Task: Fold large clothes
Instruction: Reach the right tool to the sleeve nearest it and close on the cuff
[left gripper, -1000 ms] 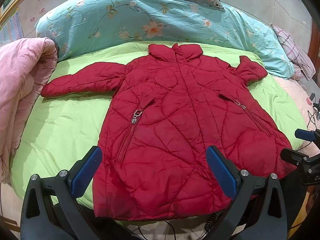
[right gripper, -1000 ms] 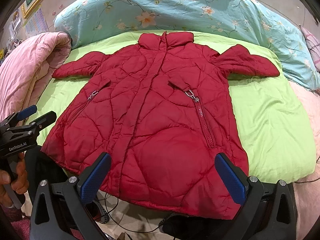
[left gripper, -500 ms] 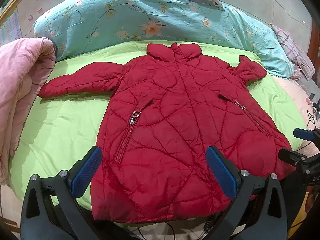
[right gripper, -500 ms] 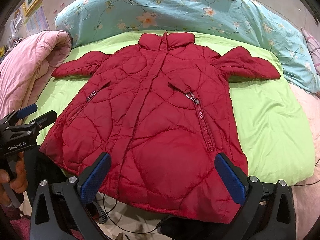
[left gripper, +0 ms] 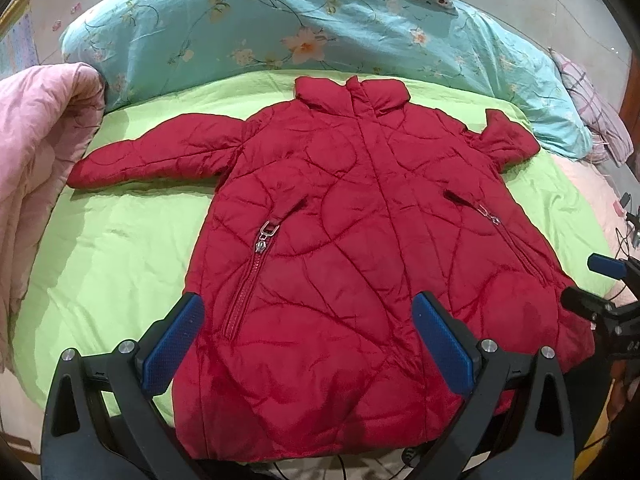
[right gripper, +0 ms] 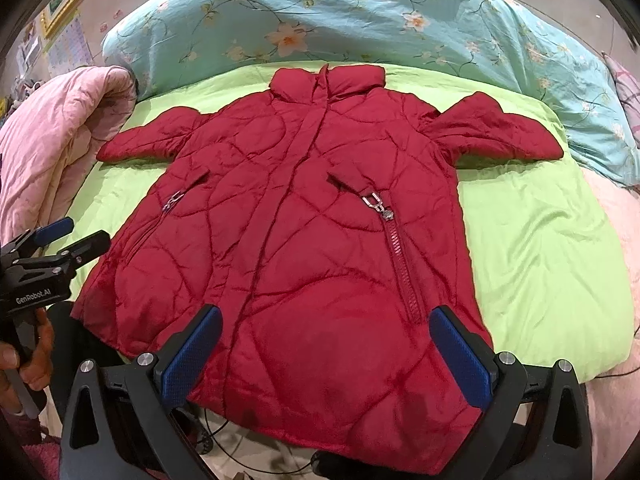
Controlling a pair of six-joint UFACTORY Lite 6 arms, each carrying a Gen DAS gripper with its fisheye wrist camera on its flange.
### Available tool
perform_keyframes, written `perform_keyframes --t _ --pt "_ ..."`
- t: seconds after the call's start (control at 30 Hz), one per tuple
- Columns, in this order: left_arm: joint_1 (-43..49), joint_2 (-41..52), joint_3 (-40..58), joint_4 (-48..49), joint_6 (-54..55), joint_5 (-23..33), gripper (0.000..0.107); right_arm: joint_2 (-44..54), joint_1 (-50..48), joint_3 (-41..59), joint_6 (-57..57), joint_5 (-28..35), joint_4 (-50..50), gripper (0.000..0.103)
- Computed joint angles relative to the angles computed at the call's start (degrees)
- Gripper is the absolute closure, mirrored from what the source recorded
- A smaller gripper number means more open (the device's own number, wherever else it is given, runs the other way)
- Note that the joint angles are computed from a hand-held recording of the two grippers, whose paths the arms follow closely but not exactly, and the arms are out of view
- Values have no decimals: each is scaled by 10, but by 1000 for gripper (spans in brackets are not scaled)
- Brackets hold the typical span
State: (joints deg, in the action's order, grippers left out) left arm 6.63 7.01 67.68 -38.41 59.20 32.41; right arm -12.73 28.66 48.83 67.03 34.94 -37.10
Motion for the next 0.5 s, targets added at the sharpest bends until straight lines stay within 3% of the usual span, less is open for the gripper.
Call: perform_keyframes --t 0.2,0.5 --pt "-8 62 65 18 -43 26 4 4 -78 -2 -63 -58 39 0" --pt "-20 81 63 -74 13 -58 4 26 -184 11 -172 -123 126 0"
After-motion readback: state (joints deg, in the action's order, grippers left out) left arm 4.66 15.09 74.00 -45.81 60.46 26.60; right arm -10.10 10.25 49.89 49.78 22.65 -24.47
